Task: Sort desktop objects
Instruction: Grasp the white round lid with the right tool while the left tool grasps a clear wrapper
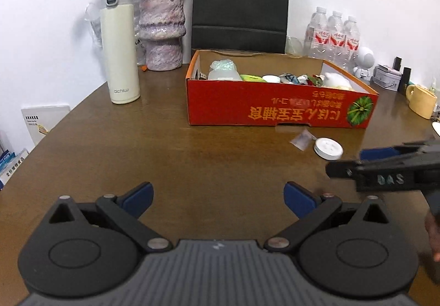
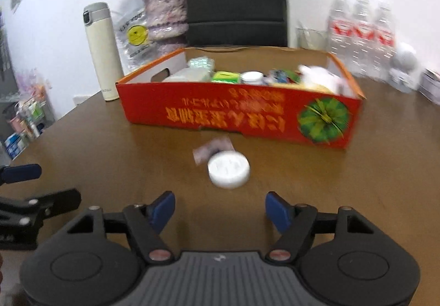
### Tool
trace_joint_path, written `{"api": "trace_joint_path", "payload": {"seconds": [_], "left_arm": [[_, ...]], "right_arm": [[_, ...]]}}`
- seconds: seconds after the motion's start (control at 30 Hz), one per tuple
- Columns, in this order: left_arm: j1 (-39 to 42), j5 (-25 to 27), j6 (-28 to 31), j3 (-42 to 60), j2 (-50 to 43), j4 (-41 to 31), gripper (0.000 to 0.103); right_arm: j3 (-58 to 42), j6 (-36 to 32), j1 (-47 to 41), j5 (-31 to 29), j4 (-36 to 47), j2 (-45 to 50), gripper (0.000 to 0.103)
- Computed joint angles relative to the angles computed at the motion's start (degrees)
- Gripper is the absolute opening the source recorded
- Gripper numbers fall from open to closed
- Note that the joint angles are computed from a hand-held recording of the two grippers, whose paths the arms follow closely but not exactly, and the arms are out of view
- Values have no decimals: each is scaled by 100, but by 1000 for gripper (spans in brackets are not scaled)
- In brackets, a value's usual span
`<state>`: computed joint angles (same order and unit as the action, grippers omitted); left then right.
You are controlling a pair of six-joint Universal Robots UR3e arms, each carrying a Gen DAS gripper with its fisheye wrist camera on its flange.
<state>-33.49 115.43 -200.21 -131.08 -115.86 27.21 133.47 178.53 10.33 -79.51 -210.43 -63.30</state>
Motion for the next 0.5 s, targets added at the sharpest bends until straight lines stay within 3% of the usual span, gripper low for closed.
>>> {"api": "trace_joint_path", "payload": {"seconds": [0.13, 0.23, 0.37, 0.5], "left_arm": [[355, -550, 278, 285, -185, 90, 100], [675, -1336, 390, 573, -294, -113, 98], [788, -1982, 666, 1454, -785, -441, 87], [674, -2134, 1329, 2766, -1415, -1131, 71]], "right_arm": [[-912, -134, -3, -25, 531, 427, 60], [-1071, -215, -66, -13, 424, 629, 40], [-613, -282, -447, 322, -7, 551, 38], [35, -119, -909, 423, -488, 250, 38]]}}
